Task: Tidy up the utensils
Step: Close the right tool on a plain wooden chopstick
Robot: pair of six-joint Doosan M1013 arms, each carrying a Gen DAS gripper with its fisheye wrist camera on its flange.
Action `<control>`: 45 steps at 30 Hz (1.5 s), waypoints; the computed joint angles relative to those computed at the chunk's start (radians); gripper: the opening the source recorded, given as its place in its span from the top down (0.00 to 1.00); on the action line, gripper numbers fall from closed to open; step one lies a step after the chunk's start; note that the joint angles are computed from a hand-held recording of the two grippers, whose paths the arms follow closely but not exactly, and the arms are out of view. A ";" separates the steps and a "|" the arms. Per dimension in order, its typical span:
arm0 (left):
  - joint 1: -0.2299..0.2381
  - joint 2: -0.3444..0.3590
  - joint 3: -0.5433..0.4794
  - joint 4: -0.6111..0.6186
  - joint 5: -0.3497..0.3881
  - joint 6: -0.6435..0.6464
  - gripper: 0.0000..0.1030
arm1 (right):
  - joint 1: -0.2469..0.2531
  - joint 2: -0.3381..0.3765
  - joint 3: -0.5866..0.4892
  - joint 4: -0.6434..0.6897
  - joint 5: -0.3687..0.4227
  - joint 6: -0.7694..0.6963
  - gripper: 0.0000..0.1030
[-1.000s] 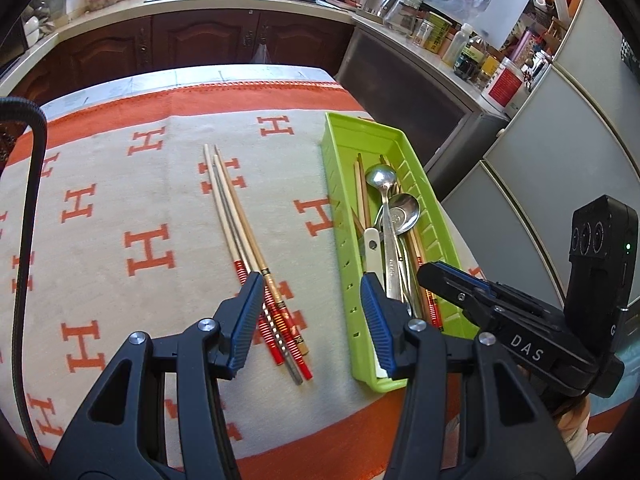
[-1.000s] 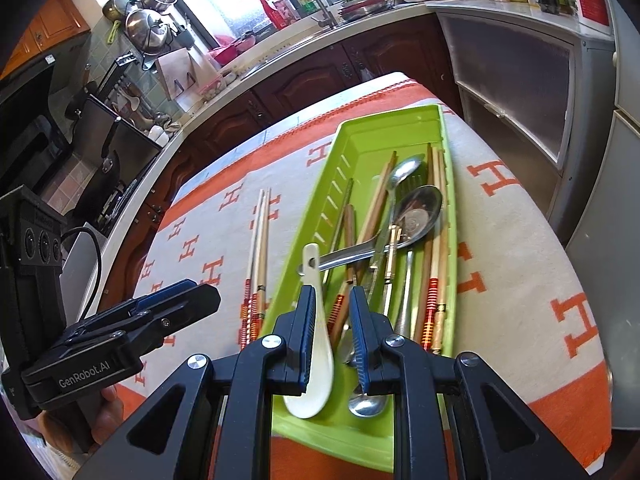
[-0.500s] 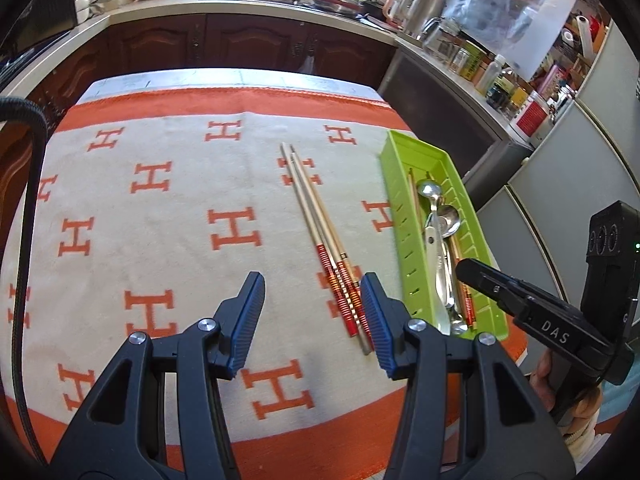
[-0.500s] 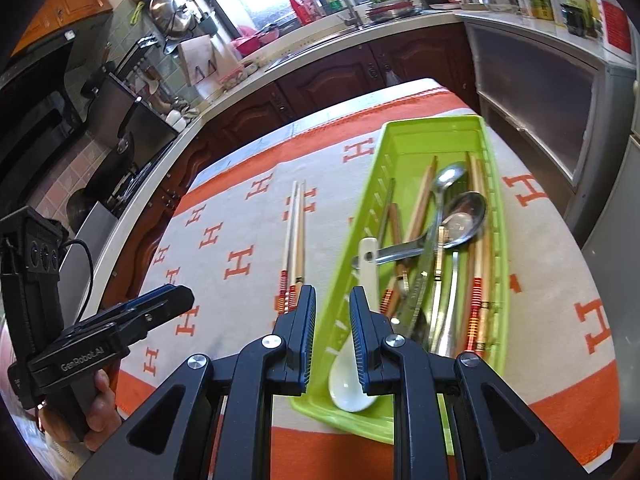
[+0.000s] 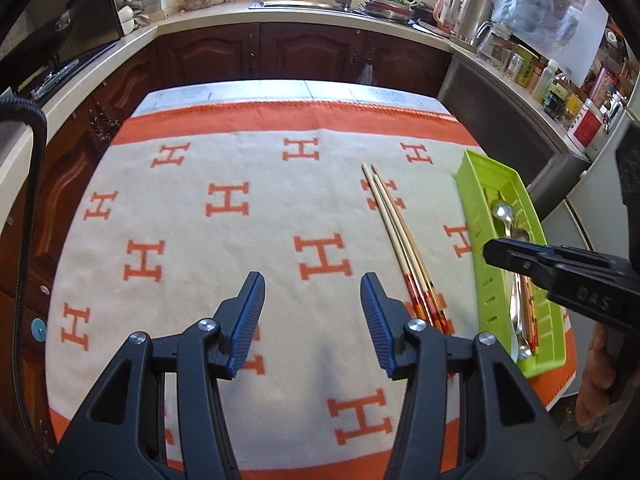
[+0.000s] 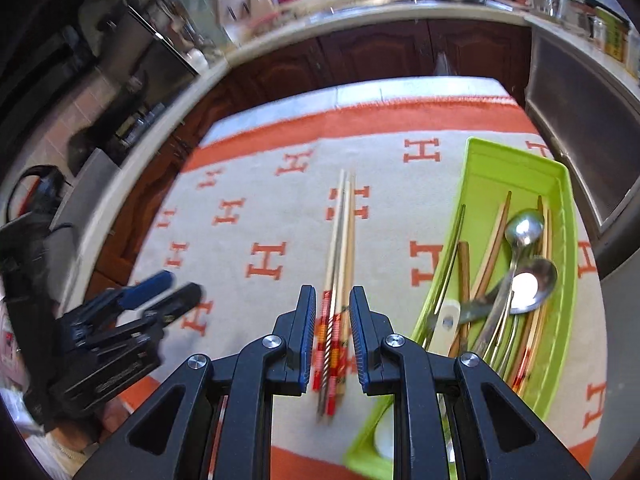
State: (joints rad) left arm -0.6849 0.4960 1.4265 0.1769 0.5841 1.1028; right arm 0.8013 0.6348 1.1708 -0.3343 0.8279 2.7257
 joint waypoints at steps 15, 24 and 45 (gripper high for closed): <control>0.031 0.086 -0.113 -0.172 0.076 0.126 0.55 | -0.076 0.191 -0.277 0.268 0.307 -0.280 0.91; 0.038 0.107 -0.131 -0.217 0.095 0.143 0.55 | -0.069 0.243 -0.350 0.242 0.387 -0.338 0.93; 0.039 0.152 -0.176 -0.304 0.154 0.173 0.55 | -0.067 0.197 -0.252 0.305 0.187 -0.296 0.94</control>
